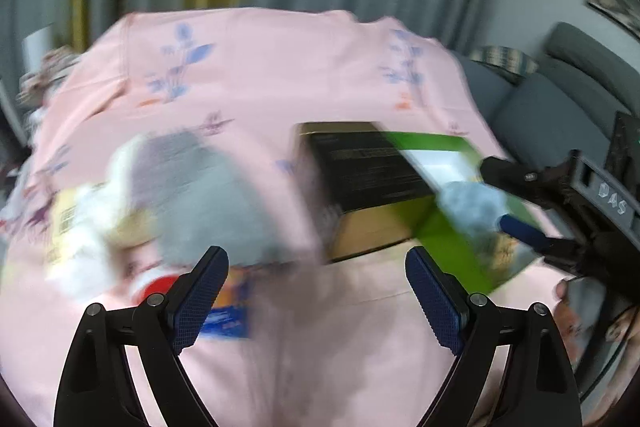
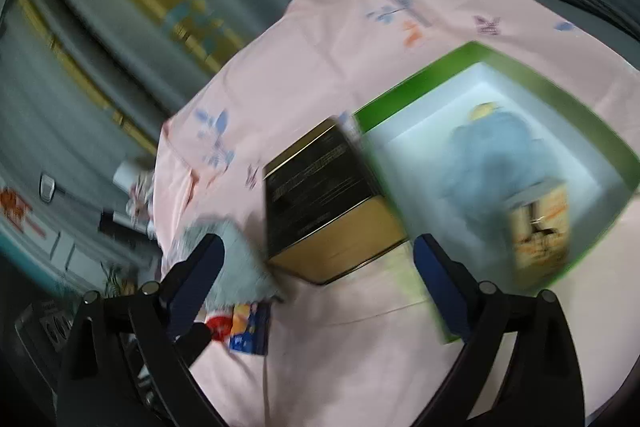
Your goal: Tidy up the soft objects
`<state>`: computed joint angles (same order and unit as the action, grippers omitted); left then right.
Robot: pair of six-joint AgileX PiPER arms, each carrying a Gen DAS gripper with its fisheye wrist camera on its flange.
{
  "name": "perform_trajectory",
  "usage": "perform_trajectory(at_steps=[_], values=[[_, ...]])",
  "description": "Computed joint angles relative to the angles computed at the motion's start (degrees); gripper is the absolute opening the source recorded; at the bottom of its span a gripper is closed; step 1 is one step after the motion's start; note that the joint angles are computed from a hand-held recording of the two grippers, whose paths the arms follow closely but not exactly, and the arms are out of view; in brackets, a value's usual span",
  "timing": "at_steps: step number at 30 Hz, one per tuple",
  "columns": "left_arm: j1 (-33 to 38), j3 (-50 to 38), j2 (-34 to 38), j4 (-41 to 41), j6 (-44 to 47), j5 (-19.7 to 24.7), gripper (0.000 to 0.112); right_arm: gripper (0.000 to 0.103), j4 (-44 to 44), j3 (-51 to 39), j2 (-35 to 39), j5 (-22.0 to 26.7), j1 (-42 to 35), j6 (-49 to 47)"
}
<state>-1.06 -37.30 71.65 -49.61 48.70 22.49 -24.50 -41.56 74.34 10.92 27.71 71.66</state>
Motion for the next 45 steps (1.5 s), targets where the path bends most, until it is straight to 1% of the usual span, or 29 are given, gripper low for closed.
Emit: perform_trajectory(at_steps=[2, 3, 5, 6, 8, 9, 10, 12, 14, 16, 17, 19, 21, 22, 23, 24, 25, 26, 27, 30, 32, 34, 35, 36, 38, 39, 40, 42, 45], values=[[6.35, 1.42, -0.2, -0.61, 3.78, 0.94, 0.09, 0.096, -0.7, -1.73, 2.34, 0.17, 2.2, 0.36], [10.97, 2.3, 0.18, -2.66, 8.06, 1.89, 0.09, 0.096, 0.73, -2.99, 4.13, -0.08, 3.52, -1.35], [16.4, 3.43, 1.19, -4.46, 13.27, 2.81, 0.09, 0.096, 4.22, -5.62, 7.92, -0.6, 5.83, -5.74], [20.27, 4.19, 2.56, -6.93, 18.05, 2.84, 0.09, 0.096, 4.77, -6.89, 9.63, -0.5, 6.8, -6.49], [25.04, 5.06, 5.03, -10.56, 23.89, 2.89, 0.09, 0.096, 4.51, -10.33, 14.03, 0.2, 8.97, -6.06], [27.98, 5.01, 6.94, -11.73, 26.16, 3.77, 0.09, 0.096, 6.25, -13.16, 17.48, 0.98, 10.02, -7.38], [30.8, 4.61, 9.22, -12.87, 28.36, 5.11, 0.09, 0.096, 7.08, -14.71, 19.3, 1.48, 10.52, -7.85], [33.48, 3.51, 12.58, -13.82, 29.55, 6.21, 0.09, 0.095, 9.25, -19.87, 24.77, 3.54, 11.47, -9.43], [34.82, 2.27, 14.69, -13.89, 29.06, 5.56, 0.09, 0.094, 8.46, -24.55, 29.03, 5.99, 12.54, -9.08], [36.86, 1.6, 15.19, -14.95, 30.65, 7.01, 0.09, 0.093, 9.23, -30.72, 34.05, 8.3, 13.01, -10.55], [37.94, 1.14, 15.62, -15.41, 30.96, 8.09, 0.09, 0.092, 9.03, -32.38, 35.31, 8.83, 13.23, -10.49], [39.12, -0.3, 16.93, -14.82, 30.31, 9.55, 0.09, 0.091, 6.87, -38.79, 39.99, 12.45, 13.6, -9.37], [39.98, -0.54, 16.96, -14.68, 30.96, 10.57, 0.09, 0.09, 6.32, -42.79, 42.92, 15.3, 13.7, -9.62], [40.25, -0.52, 16.94, -14.99, 31.84, 10.58, 0.09, 0.083, 6.84, -44.35, 44.09, 16.35, 13.57, -10.52], [40.42, -0.47, 16.72, -15.21, 32.6, 10.44, 0.09, 0.075, 7.43, -46.14, 45.45, 17.6, 13.47, -11.88], [40.4, -0.23, 16.42, -15.75, 33.58, 10.08, 0.09, 0.068, 6.59, -47.89, 46.76, 19.36, 13.59, -12.03], [40.45, -0.21, 16.4, -16.1, 34.08, 9.87, 0.09, 0.045, 4.94, -48.47, 47.26, 20.34, 13.74, -11.1], [40.58, -0.59, 16.7, -15.9, 33.97, 10.01, 0.09, 0.02, 3.18, -48.75, 47.49, 21.27, 13.9, -10.33], [40.76, -0.85, 16.92, -15.51, 33.57, 10.53, 0.09, 0.013, 2.98, -48.08, 47.01, 21.0, 13.69, -10.87], [41.45, -1.98, 18.02, -14.05, 32.27, 13.08, 0.09, 0.01, 5.36, -41.49, 42.35, 14.92, 12.37, -12.18], [41.46, -1.9, 17.98, -13.67, 32.05, 13.43, 0.09, 0.009, 5.13, -38.29, 39.04, 13.18, 12.45, -11.8], [41.2, -1.43, 17.42, -13.56, 31.87, 12.97, 0.09, 0.009, 1.72, -34.8, 34.29, 12.83, 13.41, -8.99], [41.16, -1.24, 17.11, -13.54, 31.84, 12.64, 0.09, 0.009, -0.9, -32.9, 30.77, 13.96, 14.32, -7.24], [41.23, -1.13, 16.92, -13.61, 31.83, 12.63, 0.09, 0.009, -2.26, -32.31, 28.88, 15.28, 15.11, -6.31], [41.68, -1.26, 16.99, -13.48, 31.62, 13.15, 0.09, 0.01, -3.27, -31.22, 24.41, 19.09, 16.86, -6.46], [42.0, -1.39, 17.04, -13.16, 31.2, 13.6, 0.09, 0.01, -4.46, -30.79, 21.32, 22.77, 18.54, -6.68], [42.25, -1.31, 16.89, -12.9, 30.86, 14.02, 0.09, 0.01, -5.66, -30.78, 19.93, 25.17, 19.87, -6.38], [42.76, -1.6, 16.97, -12.23, 30.47, 15.03, 0.09, 0.01, -8.4, -31.34, 16.71, 33.36, 24.0, -7.21], [42.86, -1.66, 16.81, -11.39, 29.82, 16.21, 0.09, 0.01, -6.75, -30.81, 15.38, 38.69, 27.92, -10.41]])
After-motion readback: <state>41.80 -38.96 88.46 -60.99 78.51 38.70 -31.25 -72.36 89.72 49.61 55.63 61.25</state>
